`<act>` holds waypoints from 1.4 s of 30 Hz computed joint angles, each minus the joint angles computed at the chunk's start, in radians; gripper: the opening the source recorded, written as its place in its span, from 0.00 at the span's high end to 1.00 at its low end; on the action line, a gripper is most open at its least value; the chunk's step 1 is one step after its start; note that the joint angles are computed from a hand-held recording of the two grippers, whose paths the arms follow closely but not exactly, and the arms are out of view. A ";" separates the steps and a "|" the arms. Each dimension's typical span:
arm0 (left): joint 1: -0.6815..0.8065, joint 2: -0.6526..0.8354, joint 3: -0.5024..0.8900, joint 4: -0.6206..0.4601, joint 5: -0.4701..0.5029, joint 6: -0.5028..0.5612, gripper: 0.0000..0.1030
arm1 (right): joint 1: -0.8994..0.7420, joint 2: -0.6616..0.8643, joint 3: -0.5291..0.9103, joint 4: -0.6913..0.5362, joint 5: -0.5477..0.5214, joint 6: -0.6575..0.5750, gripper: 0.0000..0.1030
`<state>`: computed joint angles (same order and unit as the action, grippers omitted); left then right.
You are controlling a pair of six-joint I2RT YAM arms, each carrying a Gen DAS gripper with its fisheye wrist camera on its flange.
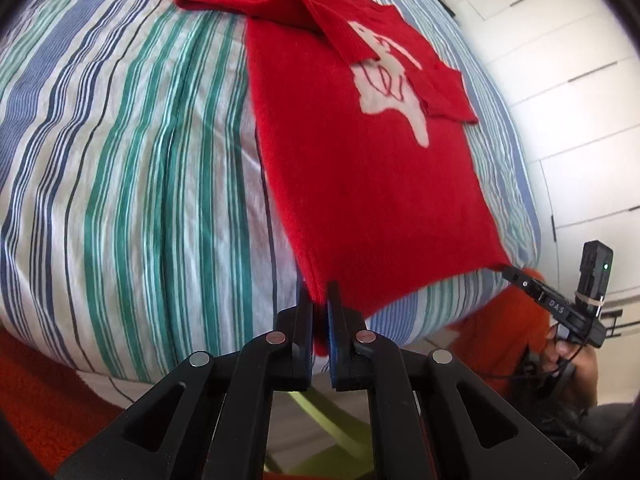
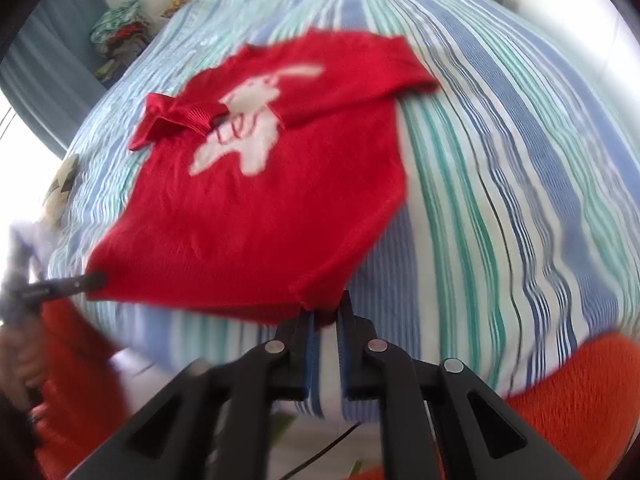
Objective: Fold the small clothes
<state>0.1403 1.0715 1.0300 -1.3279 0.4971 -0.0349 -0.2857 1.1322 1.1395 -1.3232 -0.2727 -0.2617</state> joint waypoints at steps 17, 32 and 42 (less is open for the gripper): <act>-0.019 0.003 -0.108 0.138 -0.043 -0.120 0.98 | -0.096 0.249 -0.056 0.060 -0.246 -0.034 0.96; -0.181 0.006 -0.130 0.161 -0.308 -0.253 0.98 | -0.105 0.244 -0.047 0.082 -0.038 0.014 0.97; -0.221 0.021 -0.142 0.191 -0.335 -0.281 0.98 | -0.032 0.219 -0.094 0.138 0.014 0.062 0.96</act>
<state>-0.0811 1.0929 0.8879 -1.1368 0.1618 -0.3162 -0.3178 1.3508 1.0453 -1.1854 -0.2583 -0.1995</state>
